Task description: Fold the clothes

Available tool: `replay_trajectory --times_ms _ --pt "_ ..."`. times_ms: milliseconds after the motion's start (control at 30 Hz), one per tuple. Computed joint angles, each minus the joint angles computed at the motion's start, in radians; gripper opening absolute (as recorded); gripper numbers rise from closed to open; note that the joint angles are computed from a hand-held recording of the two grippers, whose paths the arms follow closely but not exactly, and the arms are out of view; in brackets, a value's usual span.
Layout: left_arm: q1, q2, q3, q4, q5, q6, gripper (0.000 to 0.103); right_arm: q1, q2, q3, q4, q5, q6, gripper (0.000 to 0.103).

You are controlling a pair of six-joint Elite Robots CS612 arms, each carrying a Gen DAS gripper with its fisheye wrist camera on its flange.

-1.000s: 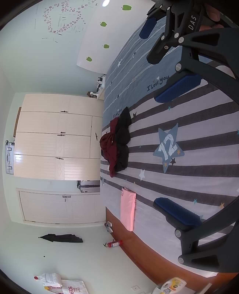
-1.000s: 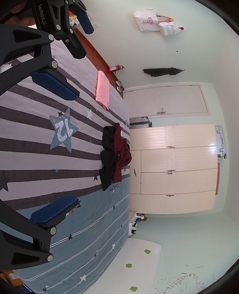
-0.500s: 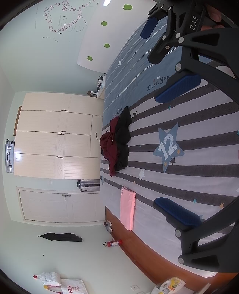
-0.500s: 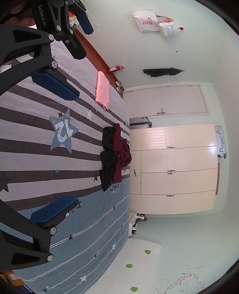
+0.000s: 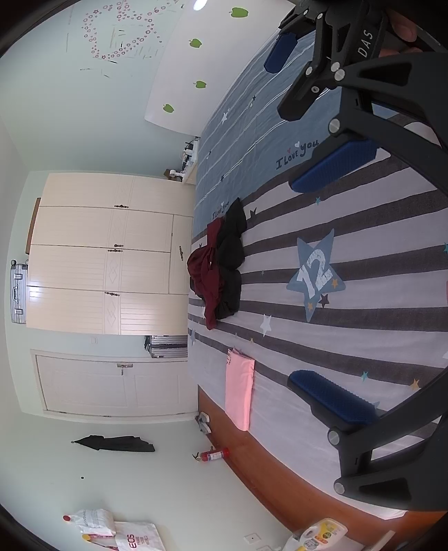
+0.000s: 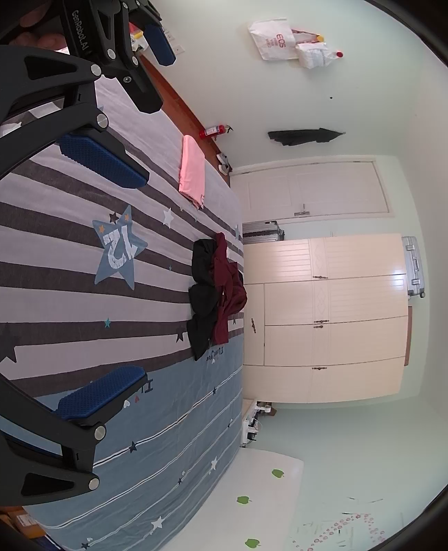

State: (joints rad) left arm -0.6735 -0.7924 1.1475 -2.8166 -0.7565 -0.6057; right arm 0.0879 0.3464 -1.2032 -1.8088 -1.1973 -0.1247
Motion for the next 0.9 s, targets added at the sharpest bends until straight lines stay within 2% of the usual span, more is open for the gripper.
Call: replay_trajectory --times_ms 300,467,633,733,833,900 --pt "0.002 0.007 -0.003 -0.001 0.002 0.003 0.102 -0.001 0.007 -0.005 -0.003 0.004 0.006 0.102" --pt "0.019 0.028 0.004 -0.041 -0.017 0.011 0.102 0.006 0.007 0.024 -0.009 -0.008 0.001 0.102" --pt "0.054 0.093 -0.032 -0.055 -0.052 0.033 0.102 0.016 0.004 0.115 -0.042 -0.021 0.005 0.102" --pt "0.091 0.154 -0.081 -0.075 -0.148 0.04 0.102 0.027 -0.01 0.201 -0.074 -0.057 -0.016 0.102" --pt "0.12 0.213 -0.134 -0.113 -0.205 0.053 0.102 0.037 -0.037 0.324 -0.136 -0.075 -0.012 0.102" --pt "0.137 0.244 -0.174 -0.088 -0.238 0.037 0.102 0.043 -0.063 0.409 -0.168 -0.089 0.001 0.102"
